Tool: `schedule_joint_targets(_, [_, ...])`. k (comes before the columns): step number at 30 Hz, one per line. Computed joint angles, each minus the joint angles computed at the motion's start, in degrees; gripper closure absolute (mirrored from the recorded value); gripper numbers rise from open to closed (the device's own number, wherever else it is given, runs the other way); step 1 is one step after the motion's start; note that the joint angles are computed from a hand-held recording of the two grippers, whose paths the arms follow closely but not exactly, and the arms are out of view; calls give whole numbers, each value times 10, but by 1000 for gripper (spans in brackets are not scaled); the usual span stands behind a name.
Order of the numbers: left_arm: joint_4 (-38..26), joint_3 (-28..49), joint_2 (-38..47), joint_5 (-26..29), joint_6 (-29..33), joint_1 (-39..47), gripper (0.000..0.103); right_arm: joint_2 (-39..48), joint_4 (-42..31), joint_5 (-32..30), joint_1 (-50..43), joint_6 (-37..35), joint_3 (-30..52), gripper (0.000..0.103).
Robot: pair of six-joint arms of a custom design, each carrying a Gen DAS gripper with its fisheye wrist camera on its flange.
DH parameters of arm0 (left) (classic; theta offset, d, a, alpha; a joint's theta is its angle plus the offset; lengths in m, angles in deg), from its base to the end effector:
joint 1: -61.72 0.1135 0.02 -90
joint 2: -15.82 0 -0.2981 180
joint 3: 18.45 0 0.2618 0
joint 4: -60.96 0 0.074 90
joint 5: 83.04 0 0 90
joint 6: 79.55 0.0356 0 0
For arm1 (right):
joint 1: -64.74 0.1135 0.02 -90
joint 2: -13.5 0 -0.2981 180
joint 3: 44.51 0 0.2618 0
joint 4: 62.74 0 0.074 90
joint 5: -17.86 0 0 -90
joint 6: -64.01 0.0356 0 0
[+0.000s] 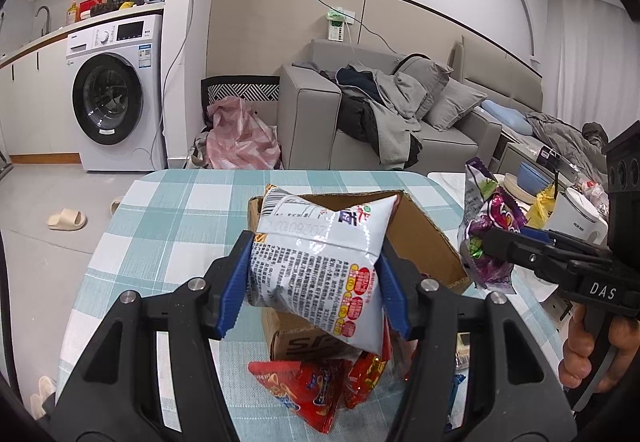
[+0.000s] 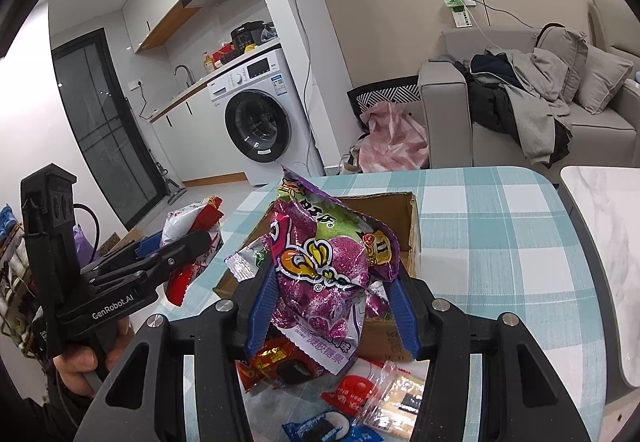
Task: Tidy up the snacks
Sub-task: 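Lift both bags and carry them over the cardboard box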
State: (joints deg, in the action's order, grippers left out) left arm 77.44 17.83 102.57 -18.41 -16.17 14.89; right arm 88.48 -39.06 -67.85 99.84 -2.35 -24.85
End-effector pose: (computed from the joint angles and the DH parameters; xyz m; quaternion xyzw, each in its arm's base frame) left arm 0.1875 -0.1776 0.1498 0.0496 0.8661 -0.1185 0.4831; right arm 0.1528 0.1042 0.1287 -0.0690 0.8699 0.2105 0.4406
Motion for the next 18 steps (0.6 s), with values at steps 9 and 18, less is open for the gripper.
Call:
schedule_joint_targets(9, [17,53,73,32,28,32,48,79,37,-37,-46,-16,30,50])
schedule_joint_targets(18, [48,107,168,64,39,60,48,172,71,-55,-67,-30,66,50])
